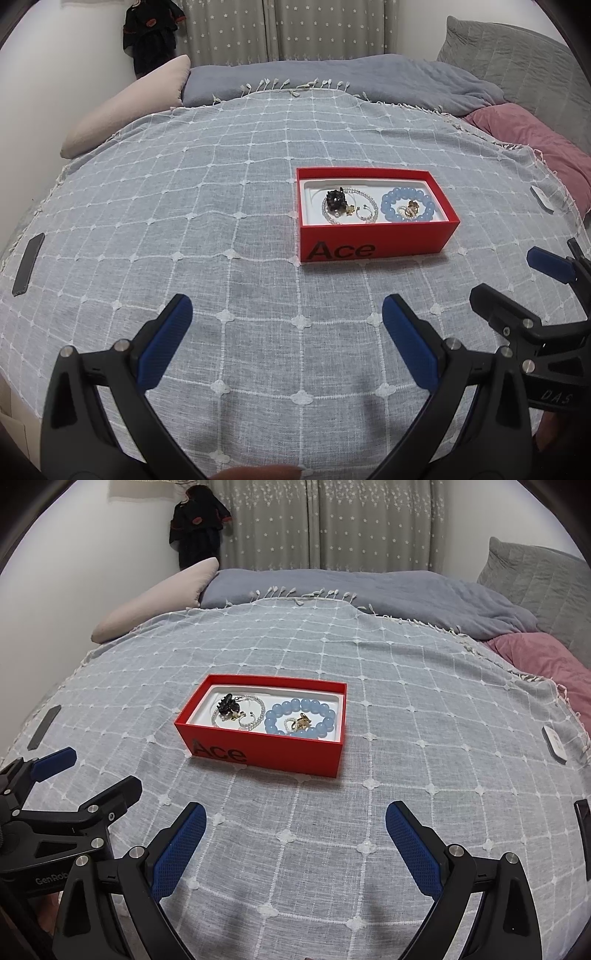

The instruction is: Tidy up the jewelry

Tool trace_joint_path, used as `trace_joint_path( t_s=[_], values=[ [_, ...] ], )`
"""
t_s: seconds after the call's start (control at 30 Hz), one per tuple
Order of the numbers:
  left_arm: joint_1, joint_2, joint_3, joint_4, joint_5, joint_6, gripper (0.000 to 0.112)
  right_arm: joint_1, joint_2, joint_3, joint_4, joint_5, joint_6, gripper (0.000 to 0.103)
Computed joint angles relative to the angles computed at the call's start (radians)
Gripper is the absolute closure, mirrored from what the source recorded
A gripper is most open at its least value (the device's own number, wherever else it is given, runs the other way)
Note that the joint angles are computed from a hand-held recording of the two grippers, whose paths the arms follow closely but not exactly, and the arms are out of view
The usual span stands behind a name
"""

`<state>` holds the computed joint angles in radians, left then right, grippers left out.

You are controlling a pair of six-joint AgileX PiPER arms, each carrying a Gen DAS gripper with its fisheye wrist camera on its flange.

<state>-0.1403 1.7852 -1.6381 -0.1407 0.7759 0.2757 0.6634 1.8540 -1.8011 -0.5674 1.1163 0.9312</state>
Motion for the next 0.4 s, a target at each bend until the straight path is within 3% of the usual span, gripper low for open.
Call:
trace_joint_path(
  t_s=[0.4],
  values=[
    [-0.001, 0.000, 0.004, 0.001, -0.005, -0.001, 0.010, 0.001, -0.001, -0.001, -0.001, 0.007, -0.002, 0.004]
  ],
)
